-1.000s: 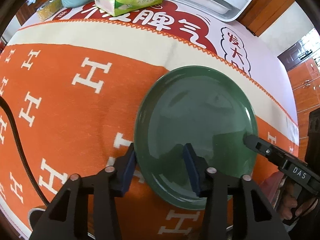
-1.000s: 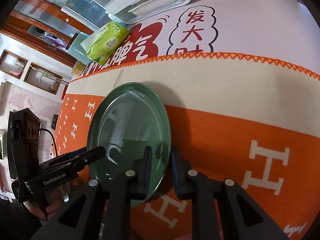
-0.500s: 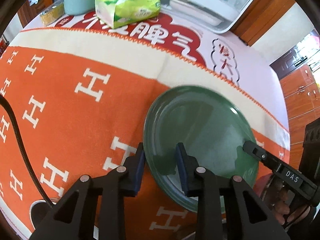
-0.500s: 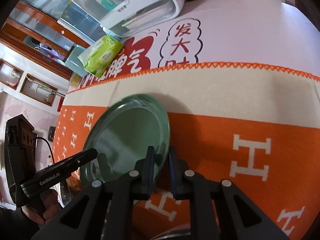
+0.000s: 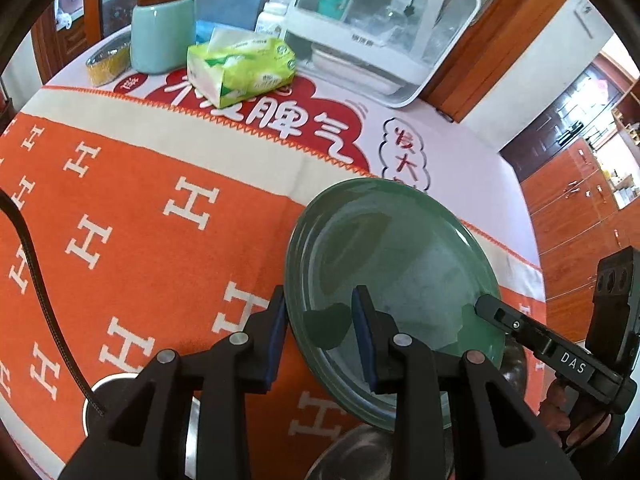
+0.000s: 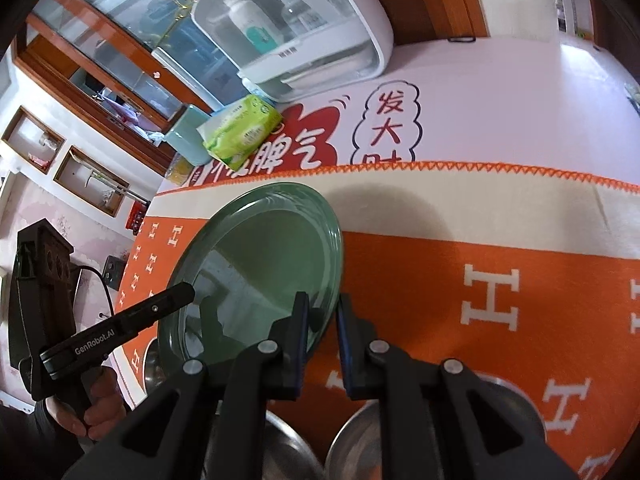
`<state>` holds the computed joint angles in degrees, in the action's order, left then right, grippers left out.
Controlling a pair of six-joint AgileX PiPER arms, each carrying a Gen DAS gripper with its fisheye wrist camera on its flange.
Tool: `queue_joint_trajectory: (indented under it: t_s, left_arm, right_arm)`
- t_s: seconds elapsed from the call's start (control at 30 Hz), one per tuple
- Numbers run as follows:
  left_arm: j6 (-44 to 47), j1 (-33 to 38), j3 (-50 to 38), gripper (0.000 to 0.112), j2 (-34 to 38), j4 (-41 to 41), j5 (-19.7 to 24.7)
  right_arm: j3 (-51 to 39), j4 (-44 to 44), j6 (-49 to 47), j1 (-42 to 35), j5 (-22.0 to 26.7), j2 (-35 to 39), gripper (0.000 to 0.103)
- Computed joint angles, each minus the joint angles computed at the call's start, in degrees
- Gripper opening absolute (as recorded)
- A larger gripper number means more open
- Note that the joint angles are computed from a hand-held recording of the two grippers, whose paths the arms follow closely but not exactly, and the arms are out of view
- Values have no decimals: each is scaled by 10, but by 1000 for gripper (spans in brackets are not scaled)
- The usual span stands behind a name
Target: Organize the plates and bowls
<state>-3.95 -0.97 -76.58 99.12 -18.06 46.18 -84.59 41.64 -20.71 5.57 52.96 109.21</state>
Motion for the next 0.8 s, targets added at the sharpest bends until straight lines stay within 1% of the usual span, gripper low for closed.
queue_joint_trajectory:
  t_s: [0.2,0.4,0.8]
  left_arm:
    - [51,14,49,29,-68,-38,-3]
    - [92,35,86,29,-130,-71,6]
    - [191,116,143,29,-254,-131,73]
  right_arm:
    - [58,6,-6,2,-18,-69,13]
    - [110,-4,11,19,-35,-143,13]
    - [190,-41,69,78,-66,-269,14]
